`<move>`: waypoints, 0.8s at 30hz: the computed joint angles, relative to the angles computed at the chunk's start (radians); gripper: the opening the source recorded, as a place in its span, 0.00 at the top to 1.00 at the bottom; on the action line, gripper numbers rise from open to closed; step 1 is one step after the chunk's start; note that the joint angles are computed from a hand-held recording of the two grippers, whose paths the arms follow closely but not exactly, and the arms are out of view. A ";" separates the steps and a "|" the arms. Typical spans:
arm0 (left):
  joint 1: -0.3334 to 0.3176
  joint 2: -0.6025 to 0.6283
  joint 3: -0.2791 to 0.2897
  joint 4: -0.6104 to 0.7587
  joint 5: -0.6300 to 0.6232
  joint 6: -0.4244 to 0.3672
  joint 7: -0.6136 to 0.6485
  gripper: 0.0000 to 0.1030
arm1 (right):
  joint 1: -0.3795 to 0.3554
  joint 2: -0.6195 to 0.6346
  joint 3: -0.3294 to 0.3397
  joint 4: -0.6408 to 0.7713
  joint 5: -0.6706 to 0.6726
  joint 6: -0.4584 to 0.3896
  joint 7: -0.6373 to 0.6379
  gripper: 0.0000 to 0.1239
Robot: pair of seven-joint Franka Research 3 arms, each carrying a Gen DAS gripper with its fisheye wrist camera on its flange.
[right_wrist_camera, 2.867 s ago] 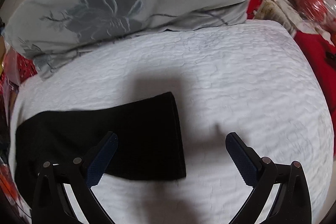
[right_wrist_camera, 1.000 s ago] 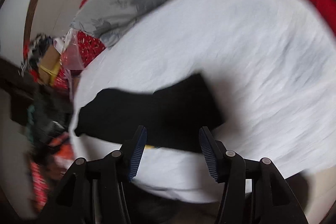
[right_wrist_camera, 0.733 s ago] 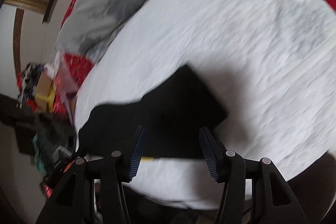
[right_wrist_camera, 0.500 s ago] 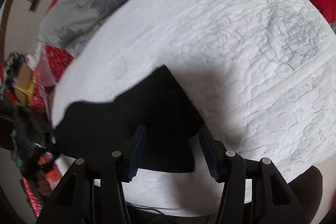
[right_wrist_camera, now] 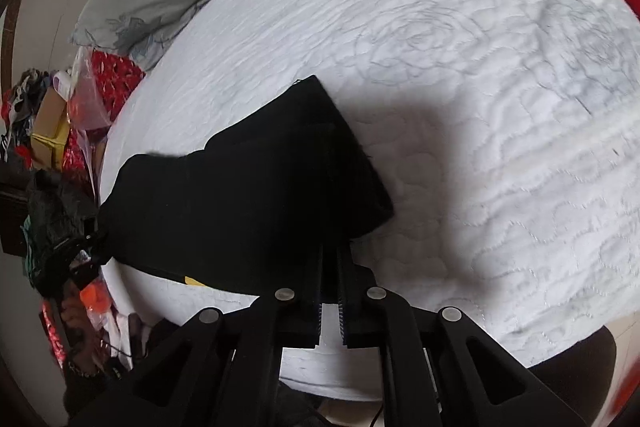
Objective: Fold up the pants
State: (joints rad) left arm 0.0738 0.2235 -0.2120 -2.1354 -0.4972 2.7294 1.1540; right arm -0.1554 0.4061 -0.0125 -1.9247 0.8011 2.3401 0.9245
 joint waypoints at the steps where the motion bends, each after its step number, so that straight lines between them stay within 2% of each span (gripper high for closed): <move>1: 0.012 -0.005 -0.007 0.012 -0.028 -0.007 0.018 0.93 | -0.005 0.016 0.002 0.035 0.000 -0.034 0.015 0.96; 4: 0.029 -0.060 -0.023 0.004 -0.142 0.049 0.098 0.93 | -0.047 0.003 0.032 0.117 0.111 -0.097 -0.024 0.96; 5: 0.015 -0.079 -0.009 -0.005 -0.119 0.071 0.085 0.93 | -0.064 -0.019 0.047 0.134 0.180 -0.099 -0.075 0.96; 6: -0.005 -0.092 0.013 -0.015 -0.055 0.086 0.041 0.93 | -0.063 -0.045 0.052 0.137 0.227 -0.066 -0.133 0.96; 7: -0.018 -0.099 0.028 -0.025 -0.006 0.086 0.007 0.93 | -0.050 -0.056 0.047 0.141 0.232 -0.040 -0.160 0.96; 10: -0.018 -0.105 0.029 -0.073 -0.038 0.065 0.029 0.93 | -0.032 -0.023 0.019 0.161 0.194 -0.057 -0.107 0.96; 14: -0.013 -0.080 0.037 -0.121 -0.060 0.031 0.030 0.93 | -0.023 0.029 -0.003 0.114 0.121 -0.049 -0.046 0.96; 18: 0.010 -0.092 0.024 -0.157 -0.164 -0.006 0.109 0.93 | -0.033 0.056 -0.002 0.078 0.090 -0.023 -0.017 0.95; 21: 0.004 -0.146 0.024 -0.199 -0.267 0.021 0.191 0.92 | -0.043 0.037 0.002 0.054 0.086 -0.021 -0.015 0.90; 23: -0.015 -0.188 0.032 -0.228 -0.336 0.044 0.253 0.86 | -0.031 0.009 -0.003 0.027 0.072 0.019 -0.006 0.87; 24: -0.030 -0.208 0.036 -0.243 -0.394 0.062 0.301 0.73 | -0.037 -0.010 0.001 0.010 0.092 0.031 -0.019 0.84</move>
State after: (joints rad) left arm 0.0441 0.0157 -0.1764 -2.3783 -0.8908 2.7911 1.4550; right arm -0.1927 0.3963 -0.0114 -1.9152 0.8931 2.3716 0.9053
